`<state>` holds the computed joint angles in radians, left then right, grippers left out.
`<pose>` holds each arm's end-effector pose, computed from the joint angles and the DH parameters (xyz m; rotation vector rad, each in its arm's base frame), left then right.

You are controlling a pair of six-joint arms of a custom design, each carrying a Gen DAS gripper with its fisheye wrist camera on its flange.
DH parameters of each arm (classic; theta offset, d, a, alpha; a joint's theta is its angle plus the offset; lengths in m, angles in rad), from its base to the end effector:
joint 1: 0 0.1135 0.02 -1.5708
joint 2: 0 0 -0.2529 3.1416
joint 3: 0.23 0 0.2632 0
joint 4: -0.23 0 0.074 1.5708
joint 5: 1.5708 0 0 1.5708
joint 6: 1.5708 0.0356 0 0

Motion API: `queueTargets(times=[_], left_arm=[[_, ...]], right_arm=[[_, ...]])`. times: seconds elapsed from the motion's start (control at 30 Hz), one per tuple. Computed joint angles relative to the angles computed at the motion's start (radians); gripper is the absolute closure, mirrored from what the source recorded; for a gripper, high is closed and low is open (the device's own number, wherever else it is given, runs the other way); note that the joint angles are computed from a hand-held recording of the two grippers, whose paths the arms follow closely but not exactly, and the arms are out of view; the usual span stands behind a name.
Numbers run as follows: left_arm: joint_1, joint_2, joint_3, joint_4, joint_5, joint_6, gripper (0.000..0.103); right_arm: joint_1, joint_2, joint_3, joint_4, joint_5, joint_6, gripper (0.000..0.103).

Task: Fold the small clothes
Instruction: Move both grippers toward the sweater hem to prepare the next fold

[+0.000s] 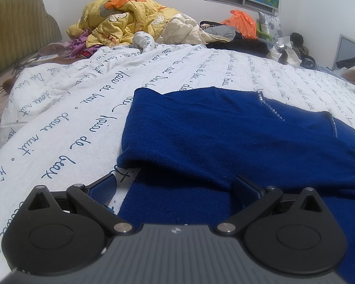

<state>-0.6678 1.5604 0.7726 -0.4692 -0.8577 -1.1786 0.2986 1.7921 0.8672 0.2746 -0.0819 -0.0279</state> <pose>0.2292 -0.1465 0.1345 -0.7286 2.1440 0.3380 0.3478 0.1101 0.1254 -0.4069 2.1917 0.2396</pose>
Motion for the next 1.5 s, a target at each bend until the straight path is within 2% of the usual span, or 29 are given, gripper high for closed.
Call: queueTargets(times=[0.4,0.5,0.6,0.73,0.87,0.93,1.0,1.07,1.2,1.23,1.37,1.5], left_arm=[[-0.001,-0.012,-0.005,0.001,0.009,0.009,0.0],[-0.011,-0.065,-0.026,-0.012,0.044,0.019,0.0],[-0.073,-0.181,-0.092,-0.021,0.04,-0.006,0.0],[-0.177,-0.338,-0.144,-0.167,0.027,-0.07,0.0],[-0.276,-0.453,-0.172,-0.36,0.007,-0.164,0.0],[-0.332,-0.488,-0.181,-0.452,0.017,-0.225,0.0],[-0.38,-0.552,-0.213,-0.492,0.048,-0.259,0.0],[-0.41,-0.656,-0.267,-0.483,0.099,-0.25,0.0],[-0.433,-0.859,-0.39,-0.397,0.213,-0.2,0.0],[-0.457,-0.851,-0.392,-0.399,0.196,-0.204,0.0],[-0.449,-0.83,-0.394,-0.34,0.229,-0.14,0.0],[-0.415,-0.873,-0.45,-0.16,0.287,-0.036,0.004]], right_arm=[[-0.012,-0.036,-0.019,-0.02,-0.028,0.034,0.0],[-0.045,-0.093,-0.04,-0.071,-0.106,0.071,0.0],[-0.095,-0.164,-0.065,-0.143,-0.2,0.079,0.0],[-0.17,-0.275,-0.138,-0.199,-0.3,0.026,0.0],[-0.242,-0.386,-0.227,-0.256,-0.38,-0.106,0.0],[-0.281,-0.433,-0.262,-0.302,-0.408,-0.17,0.0],[-0.341,-0.475,-0.292,-0.361,-0.456,-0.215,0.0],[-0.419,-0.497,-0.303,-0.432,-0.523,-0.24,0.0],[-0.585,-0.482,-0.277,-0.609,-0.676,-0.322,0.0],[-0.647,-0.467,-0.244,-0.723,-0.732,-0.394,0.0],[-0.703,-0.434,-0.204,-0.862,-0.788,-0.494,0.0],[-0.725,-0.383,-0.173,-1.002,-0.86,-0.593,0.0]])
